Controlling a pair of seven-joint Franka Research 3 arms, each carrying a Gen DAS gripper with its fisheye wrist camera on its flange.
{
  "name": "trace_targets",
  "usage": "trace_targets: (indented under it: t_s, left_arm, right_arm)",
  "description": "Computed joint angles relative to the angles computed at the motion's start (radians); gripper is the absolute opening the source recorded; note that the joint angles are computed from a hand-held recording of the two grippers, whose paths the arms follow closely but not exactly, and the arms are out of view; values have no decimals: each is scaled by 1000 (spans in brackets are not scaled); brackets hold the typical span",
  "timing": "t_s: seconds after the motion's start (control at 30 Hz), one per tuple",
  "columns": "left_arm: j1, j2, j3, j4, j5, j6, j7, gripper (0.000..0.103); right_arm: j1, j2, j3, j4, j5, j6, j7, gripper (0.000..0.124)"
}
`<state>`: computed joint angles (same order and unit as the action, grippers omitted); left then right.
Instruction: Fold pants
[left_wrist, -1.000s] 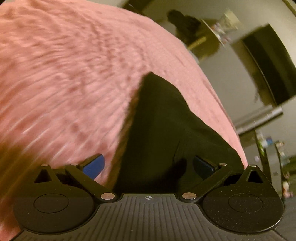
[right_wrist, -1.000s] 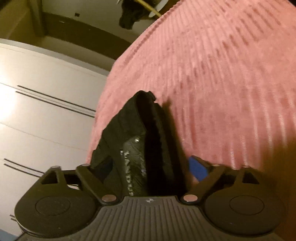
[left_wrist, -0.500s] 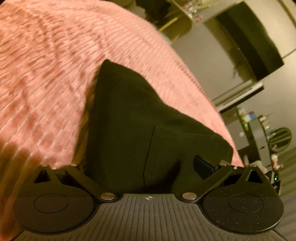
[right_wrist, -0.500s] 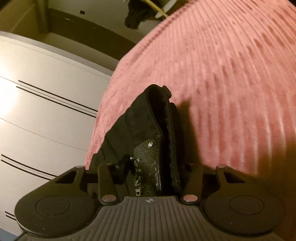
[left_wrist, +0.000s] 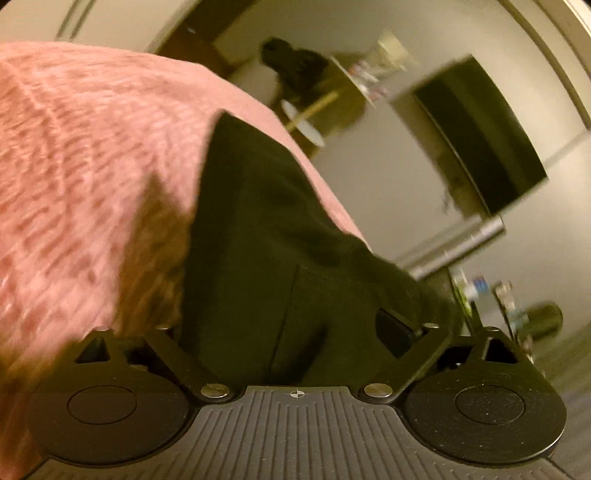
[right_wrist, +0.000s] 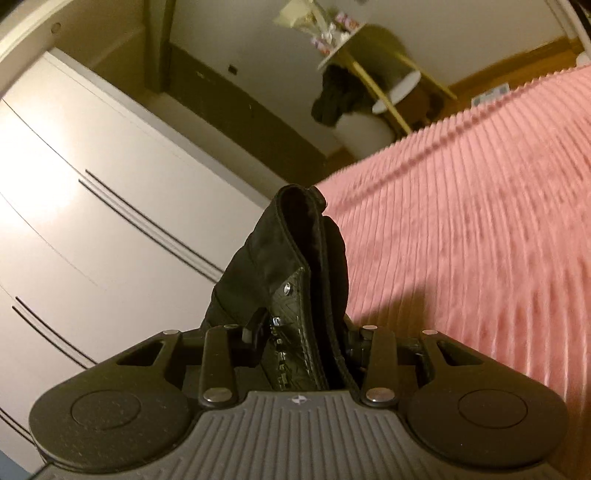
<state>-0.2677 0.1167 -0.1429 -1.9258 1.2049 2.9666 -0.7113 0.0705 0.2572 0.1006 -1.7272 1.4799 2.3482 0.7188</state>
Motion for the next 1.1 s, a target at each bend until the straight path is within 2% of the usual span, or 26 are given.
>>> trace_targets:
  t_s: [0.07,0.1,0.2,0.27,0.33,0.37,0.4,0.47,0.5,0.53,0.57,0.6,0.63,0.67,0.7,0.77,0.83,0.93,0.97,1.0,1.03,1.1]
  left_arm:
    - [3,21,6,21,-20,-3,-47,91]
    - [6,30,1,28,-66,-11,-17,91]
    - [-7,66,-25,83,-215,-111,227,92]
    - [-37,87,-9,118,-206,-157,247,91]
    - [-63,98,19,137,-153,-174,181,91]
    - [-77,103,27,148,-135,-212,143,90]
    - [-91,107,25,164,-137,-280,128,90]
    - [-124,93,16,178,-114,-443,107,95]
    - [-137,82,8,178,-87,-501,101,97]
    - [-139,75,-3,178,-82,-530,111,97]
    - [-140,68,-16,179,-90,-552,135,98]
    - [-143,65,-30,181,-103,-575,158,101]
    - [-149,67,-42,186,-117,-601,180,101]
    - [-158,72,-55,196,-135,-632,204,101]
    - [-166,80,-66,204,-152,-650,228,101]
    - [-181,93,-80,212,-186,-666,273,101]
    - [-203,109,-89,222,-210,-686,305,101]
    - [-238,144,-95,261,-226,-772,434,102]
    - [-245,154,-96,277,-243,-792,475,102]
    - [-249,163,-94,288,-260,-804,516,102]
    - [-252,174,-94,301,-282,-821,567,102]
    - [-257,194,-92,318,-331,-848,645,103]
  right_arm:
    - [4,-1,5,-10,41,39,-48,38]
    - [10,-7,5,-17,39,57,-69,38]
    - [19,-13,5,-29,57,95,-138,38]
    - [18,-18,4,-37,80,102,-174,38]
    - [18,-27,2,-46,107,112,-213,39]
    - [21,-29,1,-47,116,127,-222,48]
    - [34,-30,-1,-44,112,177,-217,61]
    - [59,-47,5,-52,142,333,-275,77]
    - [98,-58,-24,-52,178,416,-322,80]
    - [101,-67,-28,-51,208,444,-360,80]
    - [70,-80,-8,-60,210,415,-362,80]
    - [60,-94,-16,-75,187,354,-326,80]
    - [55,-105,-22,-88,137,291,-270,78]
    - [57,-112,-26,-99,80,251,-219,64]
    - [60,-116,-28,-107,-8,187,-159,45]
    - [72,-127,-28,-124,-130,115,-98,36]
    - [84,-157,-24,-166,-188,79,-144,35]
    - [122,-187,-26,-211,-360,127,-68,30]
    - [129,-187,-29,-217,-399,144,-38,20]
    - [136,-184,-32,-224,-448,168,3,2]
    - [142,-180,-34,-233,-493,199,37,0]
    - [133,-152,-37,-215,-481,185,29,0]
